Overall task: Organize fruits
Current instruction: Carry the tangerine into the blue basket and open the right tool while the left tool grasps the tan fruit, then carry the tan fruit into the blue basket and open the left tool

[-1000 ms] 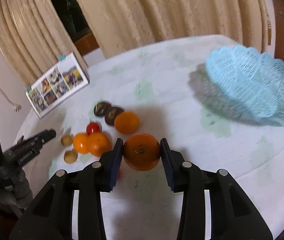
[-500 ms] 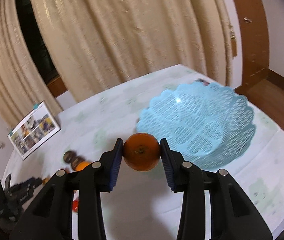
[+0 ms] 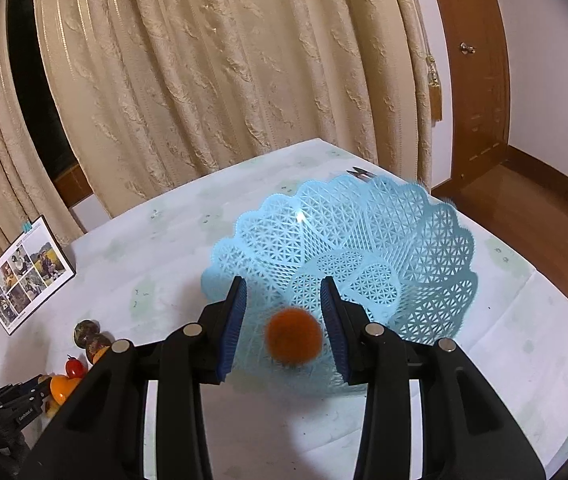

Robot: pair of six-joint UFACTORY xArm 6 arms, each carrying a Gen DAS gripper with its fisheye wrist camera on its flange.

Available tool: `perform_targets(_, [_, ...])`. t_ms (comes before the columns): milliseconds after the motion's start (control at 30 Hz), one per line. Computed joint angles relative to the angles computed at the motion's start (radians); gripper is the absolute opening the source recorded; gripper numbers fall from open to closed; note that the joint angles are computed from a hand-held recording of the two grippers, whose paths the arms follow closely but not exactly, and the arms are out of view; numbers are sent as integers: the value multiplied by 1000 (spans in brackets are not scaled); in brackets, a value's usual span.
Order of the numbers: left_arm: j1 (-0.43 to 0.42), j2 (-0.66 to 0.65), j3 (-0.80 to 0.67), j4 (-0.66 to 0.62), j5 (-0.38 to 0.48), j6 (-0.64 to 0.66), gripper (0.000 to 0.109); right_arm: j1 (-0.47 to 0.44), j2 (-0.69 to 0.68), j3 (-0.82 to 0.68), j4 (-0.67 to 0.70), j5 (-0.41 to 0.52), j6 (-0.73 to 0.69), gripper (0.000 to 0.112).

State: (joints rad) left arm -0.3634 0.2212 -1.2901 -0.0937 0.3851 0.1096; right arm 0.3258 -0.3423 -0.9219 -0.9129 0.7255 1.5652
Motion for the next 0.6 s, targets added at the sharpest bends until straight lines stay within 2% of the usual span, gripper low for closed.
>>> perform_targets(233, [-4, -14, 0, 37, -7, -52, 27, 26, -66, 53, -65, 39, 91, 41])
perform_targets(267, [-6, -19, 0, 44, -9, -61, 27, 36, -83, 67, -85, 58, 120, 44])
perform_targets(300, [-9, -25, -1, 50, -11, -68, 27, 42, -93, 74, -96, 73, 138, 53])
perform_targets(367, [-17, -36, -1, 63, -13, -80, 27, 75, -127, 96, -148, 149, 212, 61])
perform_targets(600, [-92, -44, -53, 72, 0, -72, 27, 132, -196, 148, -204, 315, 325, 65])
